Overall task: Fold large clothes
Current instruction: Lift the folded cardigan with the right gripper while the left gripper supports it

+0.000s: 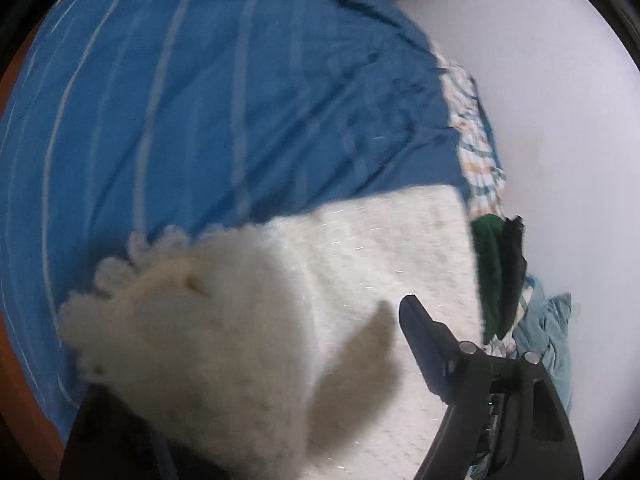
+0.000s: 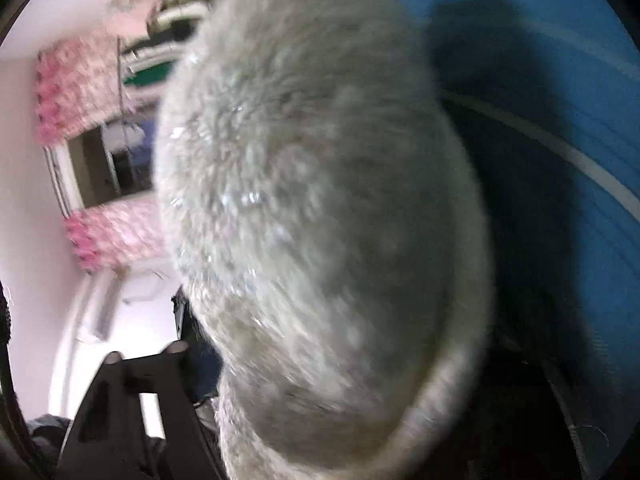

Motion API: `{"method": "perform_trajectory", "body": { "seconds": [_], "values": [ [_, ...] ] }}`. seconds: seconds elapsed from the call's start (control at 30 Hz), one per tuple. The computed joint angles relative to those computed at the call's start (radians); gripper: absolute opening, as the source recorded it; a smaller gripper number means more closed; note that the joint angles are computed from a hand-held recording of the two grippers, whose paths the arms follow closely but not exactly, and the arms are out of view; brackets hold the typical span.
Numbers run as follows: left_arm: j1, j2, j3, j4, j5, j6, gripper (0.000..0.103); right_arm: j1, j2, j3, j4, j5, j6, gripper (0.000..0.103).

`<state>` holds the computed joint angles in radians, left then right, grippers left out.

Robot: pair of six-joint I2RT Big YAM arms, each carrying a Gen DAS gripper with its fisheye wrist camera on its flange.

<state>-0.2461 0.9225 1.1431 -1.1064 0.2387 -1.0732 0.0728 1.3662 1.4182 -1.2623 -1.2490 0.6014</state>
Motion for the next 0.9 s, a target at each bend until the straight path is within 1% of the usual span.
{"method": "perform_trajectory", "body": {
  "seconds": [0.03,0.13,0.23,0.27,0.37,0.4,0.43,0.47,0.5,0.57,0.6,0.7,0.8,0.87,0.9],
  "values": [
    [-0.002,0.011,0.023,-0.008,-0.001,0.024,0.077,-0.009,-0.023,-0.026,0.054,-0.014,0.045,0.071],
    [-0.008,0.039,0.076,-0.025,0.002,0.081,0.077,-0.025,-0.053,-0.048,0.126,-0.039,0.101,0.067],
    [-0.015,0.047,0.102,-0.028,0.017,0.111,0.077,-0.046,-0.066,-0.027,0.13,-0.052,0.097,0.065],
    [-0.016,0.054,0.111,-0.019,0.029,0.116,0.077,-0.053,-0.07,-0.021,0.134,-0.052,0.097,0.064],
    [-0.02,0.12,0.168,0.012,0.066,0.129,0.077,-0.086,-0.083,0.0,0.189,-0.046,0.145,0.062],
    [-0.024,0.147,0.195,0.019,0.079,0.137,0.077,-0.098,-0.082,0.017,0.181,-0.03,0.139,0.061],
    [-0.028,0.176,0.223,0.022,0.086,0.148,0.077,-0.109,-0.082,0.024,0.188,-0.026,0.149,0.061],
    [-0.032,0.198,0.245,0.027,0.098,0.157,0.077,-0.128,-0.068,0.049,0.148,-0.028,0.112,0.061],
    [-0.037,0.231,0.274,0.032,0.115,0.17,0.077,-0.14,-0.06,0.068,0.112,-0.01,0.079,0.061],
    [-0.052,0.284,0.323,0.047,0.136,0.185,0.077,-0.18,-0.062,0.069,0.126,-0.004,0.105,0.06],
    [-0.063,0.318,0.357,0.057,0.148,0.195,0.077,-0.197,-0.064,0.073,0.125,0.009,0.105,0.06],
    [-0.091,0.403,0.445,0.074,0.166,0.236,0.077,-0.24,-0.068,0.082,0.127,0.009,0.094,0.06],
    [-0.112,0.48,0.527,0.077,0.189,0.27,0.077,-0.298,-0.051,0.121,0.085,-0.003,0.034,0.06],
    [-0.12,0.52,0.565,0.09,0.207,0.279,0.077,-0.339,-0.033,0.159,0.035,-0.005,-0.024,0.06],
    [-0.127,0.545,0.589,0.093,0.214,0.288,0.077,-0.366,-0.013,0.191,-0.014,-0.012,-0.071,0.06]
  ]
}}
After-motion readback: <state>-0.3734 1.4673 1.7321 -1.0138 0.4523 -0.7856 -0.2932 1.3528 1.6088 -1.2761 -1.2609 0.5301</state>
